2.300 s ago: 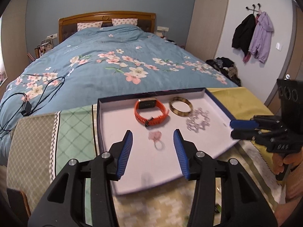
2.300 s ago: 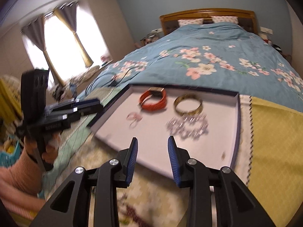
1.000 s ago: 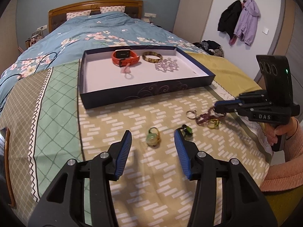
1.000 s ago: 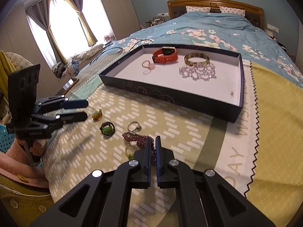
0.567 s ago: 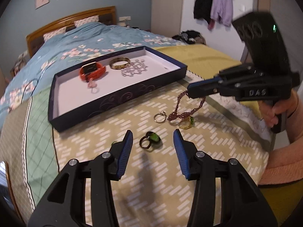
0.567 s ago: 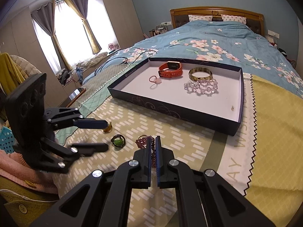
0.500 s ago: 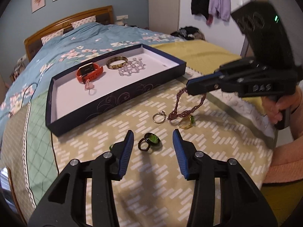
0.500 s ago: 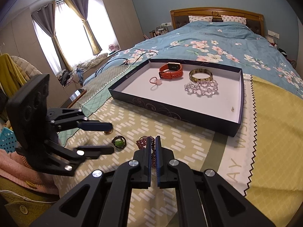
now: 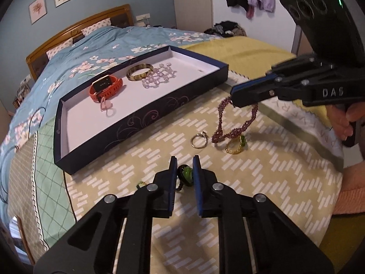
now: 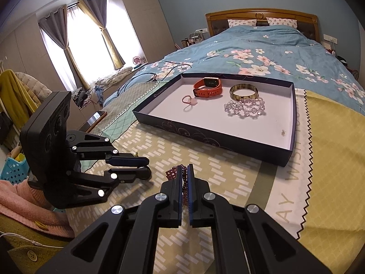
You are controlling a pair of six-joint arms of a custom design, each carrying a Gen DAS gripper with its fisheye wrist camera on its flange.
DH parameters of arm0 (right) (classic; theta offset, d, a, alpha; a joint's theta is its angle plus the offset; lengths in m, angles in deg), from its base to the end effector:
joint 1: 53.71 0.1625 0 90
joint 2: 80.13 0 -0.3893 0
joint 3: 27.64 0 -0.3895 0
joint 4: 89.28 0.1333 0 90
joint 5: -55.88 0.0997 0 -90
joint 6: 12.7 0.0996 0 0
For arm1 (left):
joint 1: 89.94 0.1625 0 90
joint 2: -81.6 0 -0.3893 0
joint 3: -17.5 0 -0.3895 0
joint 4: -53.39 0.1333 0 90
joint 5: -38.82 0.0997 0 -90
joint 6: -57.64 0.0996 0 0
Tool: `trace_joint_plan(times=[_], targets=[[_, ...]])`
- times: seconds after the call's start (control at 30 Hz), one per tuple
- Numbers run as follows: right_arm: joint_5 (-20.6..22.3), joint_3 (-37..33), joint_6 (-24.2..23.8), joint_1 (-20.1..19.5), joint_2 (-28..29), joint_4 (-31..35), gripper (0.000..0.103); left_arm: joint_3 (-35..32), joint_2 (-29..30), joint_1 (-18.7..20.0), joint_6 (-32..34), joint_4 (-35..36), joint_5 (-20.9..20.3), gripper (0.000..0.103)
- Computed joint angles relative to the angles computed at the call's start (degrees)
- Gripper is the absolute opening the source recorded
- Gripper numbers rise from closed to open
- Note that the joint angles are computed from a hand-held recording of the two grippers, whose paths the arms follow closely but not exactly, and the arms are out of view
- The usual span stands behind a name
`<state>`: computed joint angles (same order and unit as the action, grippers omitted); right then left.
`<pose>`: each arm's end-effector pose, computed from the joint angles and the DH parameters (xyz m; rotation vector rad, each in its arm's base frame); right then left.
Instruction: Organize jewelry
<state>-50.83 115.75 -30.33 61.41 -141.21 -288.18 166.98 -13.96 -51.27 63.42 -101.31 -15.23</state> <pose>0.2528 -0.2926 0.0766 0.9312 -2.6462 0.6880 -0.1181 -0.3401 0.1746 1.1639 2.3040 -0.5485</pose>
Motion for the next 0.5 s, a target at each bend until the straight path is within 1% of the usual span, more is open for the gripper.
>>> trace_joint_plan(times=[0.03,0.3,0.37,0.4,0.43,0.47,0.5], targets=[[0.0,0.0,0.0,0.0,-0.1,0.0,0.003,-0.1,-0.5,0.5,-0.1,-0.2,-0.7,0.009],[0.6,0.0,0.1,-0.2,-0.4,0.2,0.003,-0.8,-6.2,4.2,-2.6,1.4,-4.7,0.008],[0.7,-0.1,0.3,-0.3,-0.4,0.3,0.003,-0.1,-7.3,3.6,-2.5,1.8,-4.1,0.008],[0.7,0.0,0.3,-0.3,-0.3,0.2,0.003,0.3,-7.7,3.2,-2.3,2.2,-3.9,0.012],[0.7,0.0,0.3,-0.3,-0.3,0.1,0.003,0.5,-7.9,3.0,-2.3,2.5,-4.0,0.018],[0.8,0.0,0.3,-0.3,-0.3,0.2,0.003,0.7,-7.8,2.7,-2.3,2.6,-4.0,0.021],[0.8,0.0,0.3,-0.4,-0.2,0.2,0.003,1.0,-7.5,2.0,-2.4,2.6,-3.1,0.024]])
